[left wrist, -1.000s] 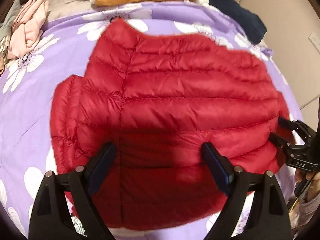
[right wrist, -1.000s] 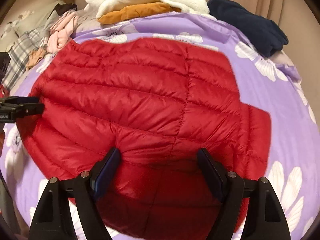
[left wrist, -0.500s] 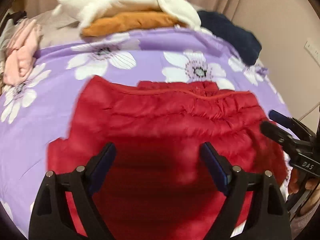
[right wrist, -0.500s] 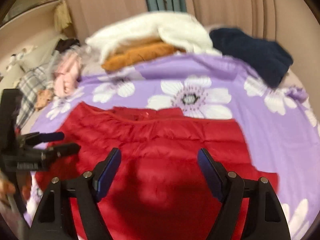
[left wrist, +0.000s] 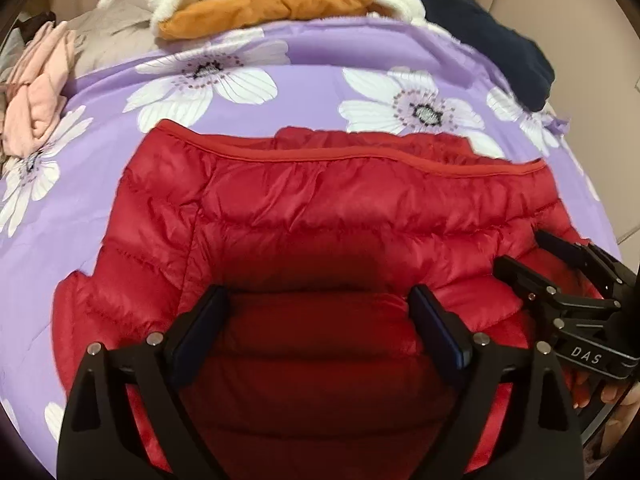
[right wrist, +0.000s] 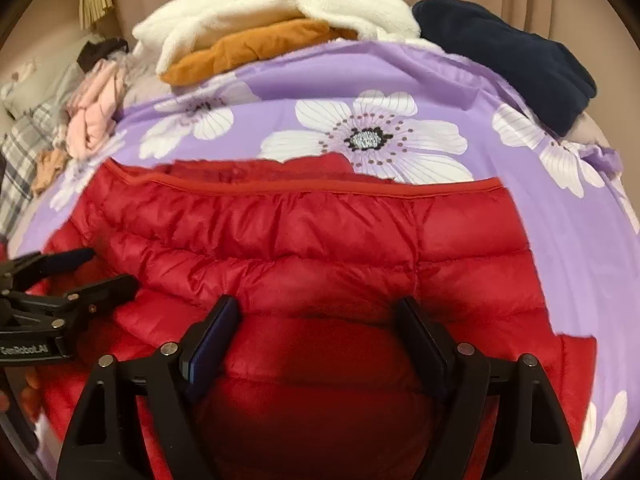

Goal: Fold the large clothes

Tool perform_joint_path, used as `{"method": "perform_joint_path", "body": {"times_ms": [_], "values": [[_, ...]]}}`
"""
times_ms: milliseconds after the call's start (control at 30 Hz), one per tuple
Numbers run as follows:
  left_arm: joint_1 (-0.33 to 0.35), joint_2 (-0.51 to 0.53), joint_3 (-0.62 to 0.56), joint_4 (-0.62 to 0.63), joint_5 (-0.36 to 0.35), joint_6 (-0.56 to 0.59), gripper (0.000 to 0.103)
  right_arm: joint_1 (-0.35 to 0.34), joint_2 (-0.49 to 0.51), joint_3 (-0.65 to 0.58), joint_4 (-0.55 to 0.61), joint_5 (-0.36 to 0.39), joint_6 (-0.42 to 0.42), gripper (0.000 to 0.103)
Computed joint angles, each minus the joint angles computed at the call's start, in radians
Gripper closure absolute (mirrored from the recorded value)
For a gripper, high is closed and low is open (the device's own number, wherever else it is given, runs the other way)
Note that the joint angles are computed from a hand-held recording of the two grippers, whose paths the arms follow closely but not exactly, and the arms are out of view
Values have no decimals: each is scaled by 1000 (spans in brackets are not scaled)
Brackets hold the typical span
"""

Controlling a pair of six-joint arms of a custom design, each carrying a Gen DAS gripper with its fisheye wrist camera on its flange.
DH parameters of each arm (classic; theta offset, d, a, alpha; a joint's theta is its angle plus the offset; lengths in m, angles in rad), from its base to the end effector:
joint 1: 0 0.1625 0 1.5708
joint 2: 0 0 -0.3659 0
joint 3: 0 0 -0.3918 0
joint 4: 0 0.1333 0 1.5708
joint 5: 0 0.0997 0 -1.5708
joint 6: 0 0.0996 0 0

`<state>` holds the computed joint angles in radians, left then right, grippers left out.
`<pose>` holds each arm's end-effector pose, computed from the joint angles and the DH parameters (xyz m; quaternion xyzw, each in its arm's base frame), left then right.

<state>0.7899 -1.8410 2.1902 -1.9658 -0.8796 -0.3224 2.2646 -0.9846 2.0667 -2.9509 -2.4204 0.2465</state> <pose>-0.1232 -0.4039 0.3090 0.2062 0.9178 -0.1958 0.2771 0.3653 -0.3477 0.0878 0.1402 -0.8922 0.3052 0.3021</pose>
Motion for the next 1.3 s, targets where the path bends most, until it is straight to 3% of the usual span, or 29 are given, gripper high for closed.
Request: {"method": "perform_joint_path", "body": {"times_ms": [167,333,533,667,933,1067,1167,1300], "values": [[-108,-181,67,113,22,-72,13,73,-68,72,-73,6,-12,22],[-204,-350,137,278,42,-172,13,123,-102,129,-52,0,19,22],[-158,-358,180,274,21,-185,10,97,-63,145,-25,-24,58,22],[-178,-360,172,307,29,-227,12,111,-69,131,35,-40,102,22],[-268,-492,182,481,55,-350,12,176,-169,215,37,-72,213,22],[-255,-506,201,486,52,-344,11,154,-184,257,42,-66,256,22],[-237,-498,213,459,50,-318,10,136,-152,263,4,-60,238,22],[-238,-527,186,480,18,-348,11,146,-156,243,73,-68,276,22]]}}
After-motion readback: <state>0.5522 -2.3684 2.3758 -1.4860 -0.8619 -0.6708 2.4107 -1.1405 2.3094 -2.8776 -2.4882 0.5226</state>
